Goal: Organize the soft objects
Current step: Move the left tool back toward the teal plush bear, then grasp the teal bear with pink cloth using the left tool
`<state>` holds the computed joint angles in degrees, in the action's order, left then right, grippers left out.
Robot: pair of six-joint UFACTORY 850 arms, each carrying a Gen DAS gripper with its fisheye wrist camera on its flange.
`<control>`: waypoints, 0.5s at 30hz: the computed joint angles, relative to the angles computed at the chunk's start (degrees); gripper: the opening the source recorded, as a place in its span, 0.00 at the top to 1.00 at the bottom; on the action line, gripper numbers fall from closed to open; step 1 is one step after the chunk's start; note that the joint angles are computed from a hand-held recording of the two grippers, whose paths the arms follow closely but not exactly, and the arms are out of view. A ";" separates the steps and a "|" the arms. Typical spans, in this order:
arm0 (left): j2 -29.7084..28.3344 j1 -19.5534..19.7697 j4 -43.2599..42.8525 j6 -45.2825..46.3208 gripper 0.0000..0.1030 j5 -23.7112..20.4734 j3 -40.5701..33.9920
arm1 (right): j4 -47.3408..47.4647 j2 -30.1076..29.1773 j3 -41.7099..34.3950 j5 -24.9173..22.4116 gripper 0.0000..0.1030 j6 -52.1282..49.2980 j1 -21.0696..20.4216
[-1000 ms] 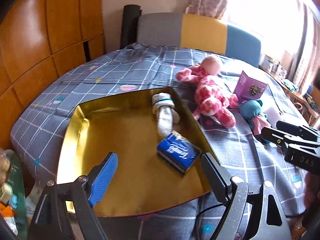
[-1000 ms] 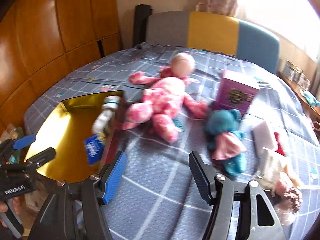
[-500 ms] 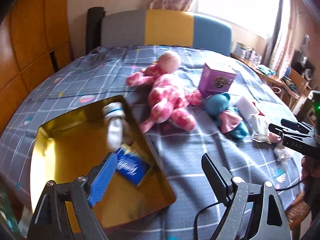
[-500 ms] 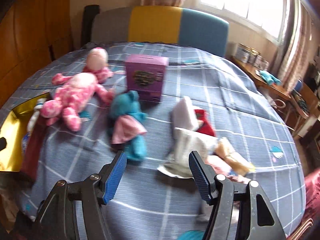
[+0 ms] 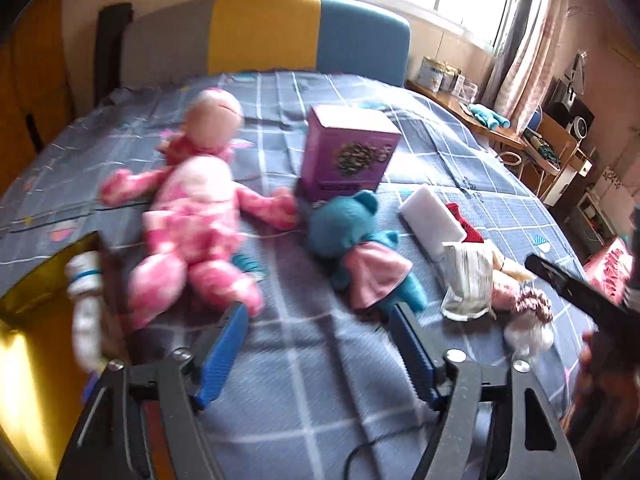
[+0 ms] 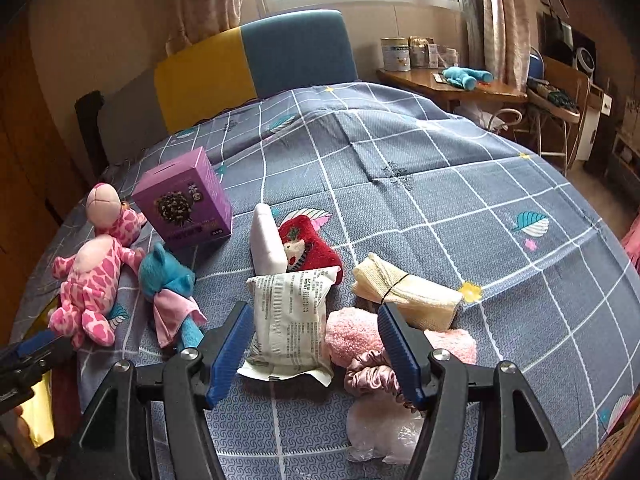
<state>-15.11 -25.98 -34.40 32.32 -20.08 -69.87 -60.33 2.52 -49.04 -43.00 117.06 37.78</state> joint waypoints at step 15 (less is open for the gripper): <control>-19.55 -6.11 24.31 -38.73 0.15 -2.28 -20.65 | -0.71 2.14 2.72 8.67 0.36 4.74 -2.76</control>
<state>-34.65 -32.09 -10.09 -6.40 -22.36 -90.52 -61.04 4.66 -46.31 -34.33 121.79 35.01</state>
